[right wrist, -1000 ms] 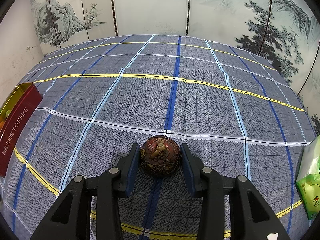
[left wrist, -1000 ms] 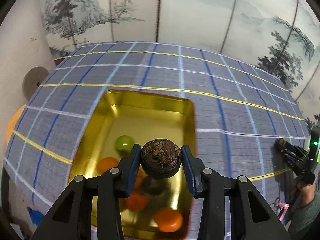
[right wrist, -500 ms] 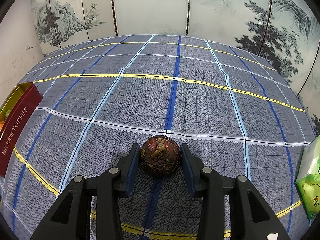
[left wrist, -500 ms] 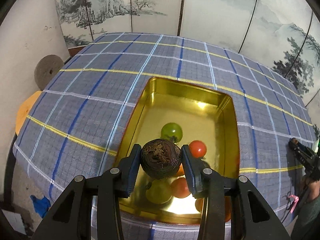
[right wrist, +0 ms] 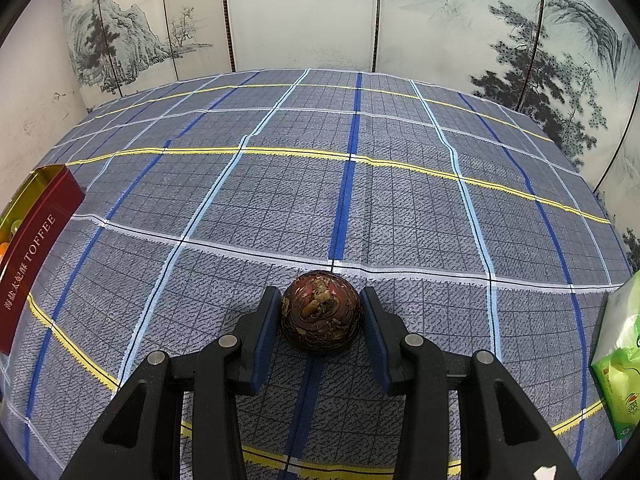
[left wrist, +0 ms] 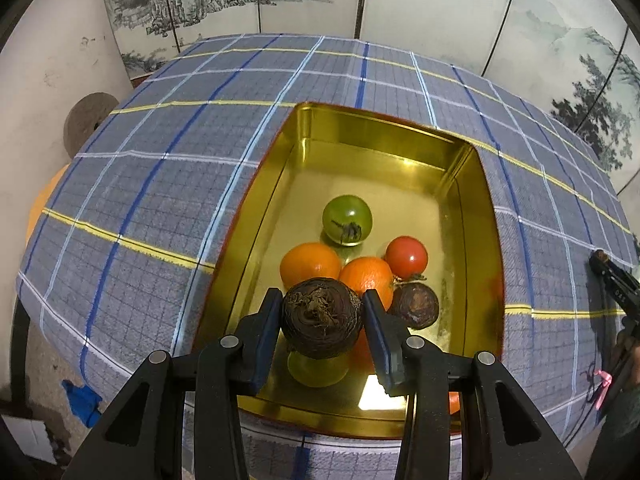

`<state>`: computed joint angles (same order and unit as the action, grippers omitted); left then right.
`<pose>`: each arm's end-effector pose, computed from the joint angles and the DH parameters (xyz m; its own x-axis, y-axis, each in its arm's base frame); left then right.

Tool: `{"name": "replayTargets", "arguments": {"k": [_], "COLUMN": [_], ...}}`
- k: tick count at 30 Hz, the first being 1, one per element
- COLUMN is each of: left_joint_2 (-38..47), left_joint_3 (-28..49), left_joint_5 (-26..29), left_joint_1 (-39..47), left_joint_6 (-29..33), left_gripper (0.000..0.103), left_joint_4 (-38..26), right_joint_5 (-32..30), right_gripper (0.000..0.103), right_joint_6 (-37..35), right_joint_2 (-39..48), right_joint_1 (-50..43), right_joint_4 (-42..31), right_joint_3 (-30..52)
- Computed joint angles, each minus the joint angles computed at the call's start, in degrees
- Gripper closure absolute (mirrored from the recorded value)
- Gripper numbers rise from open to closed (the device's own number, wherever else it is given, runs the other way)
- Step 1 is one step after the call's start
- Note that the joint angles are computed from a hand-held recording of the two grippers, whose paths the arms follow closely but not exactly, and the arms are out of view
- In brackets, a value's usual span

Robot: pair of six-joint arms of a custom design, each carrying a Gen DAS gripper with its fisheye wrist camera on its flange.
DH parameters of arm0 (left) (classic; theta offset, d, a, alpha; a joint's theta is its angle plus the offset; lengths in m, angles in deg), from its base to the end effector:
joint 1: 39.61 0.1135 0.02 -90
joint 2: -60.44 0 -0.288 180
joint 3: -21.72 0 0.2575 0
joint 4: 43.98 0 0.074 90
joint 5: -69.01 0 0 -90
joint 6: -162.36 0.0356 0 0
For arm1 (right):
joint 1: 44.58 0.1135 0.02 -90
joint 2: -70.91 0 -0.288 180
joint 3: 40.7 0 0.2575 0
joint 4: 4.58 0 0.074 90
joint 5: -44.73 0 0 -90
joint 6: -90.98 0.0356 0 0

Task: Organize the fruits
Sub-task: 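Open the left gripper to release the brown fruit into the tin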

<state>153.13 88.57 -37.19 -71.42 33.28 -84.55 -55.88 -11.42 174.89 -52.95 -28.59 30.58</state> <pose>0.2675 -0.1542 0.1898 -0.8638 -0.1766 -0.4718 -0.1717 0.9837 -0.0538 0.3631 -0.0468 0.1628 -0.8170 -0.0931 -0.5691 -0.1355 0.9902 0.0325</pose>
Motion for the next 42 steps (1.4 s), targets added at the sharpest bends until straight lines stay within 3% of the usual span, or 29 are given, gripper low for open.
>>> {"name": "replayTargets", "arguments": {"k": [28, 42], "left_joint_2": [1.3, 0.5], "left_joint_3": [-1.0, -1.0], "left_joint_5": [1.5, 0.1], "left_joint_1": [1.7, 0.1], "left_joint_6": [0.5, 0.2], "left_gripper": [0.06, 0.054], "left_joint_4": [0.4, 0.5], "right_joint_5": [0.1, -0.1], "right_gripper": [0.065, 0.064], "right_joint_6": [0.0, -0.7], "right_joint_2": [0.0, -0.5], "right_joint_1": [0.0, -0.5], "right_joint_4": [0.0, -0.2], "right_joint_3": [0.0, -0.4]}}
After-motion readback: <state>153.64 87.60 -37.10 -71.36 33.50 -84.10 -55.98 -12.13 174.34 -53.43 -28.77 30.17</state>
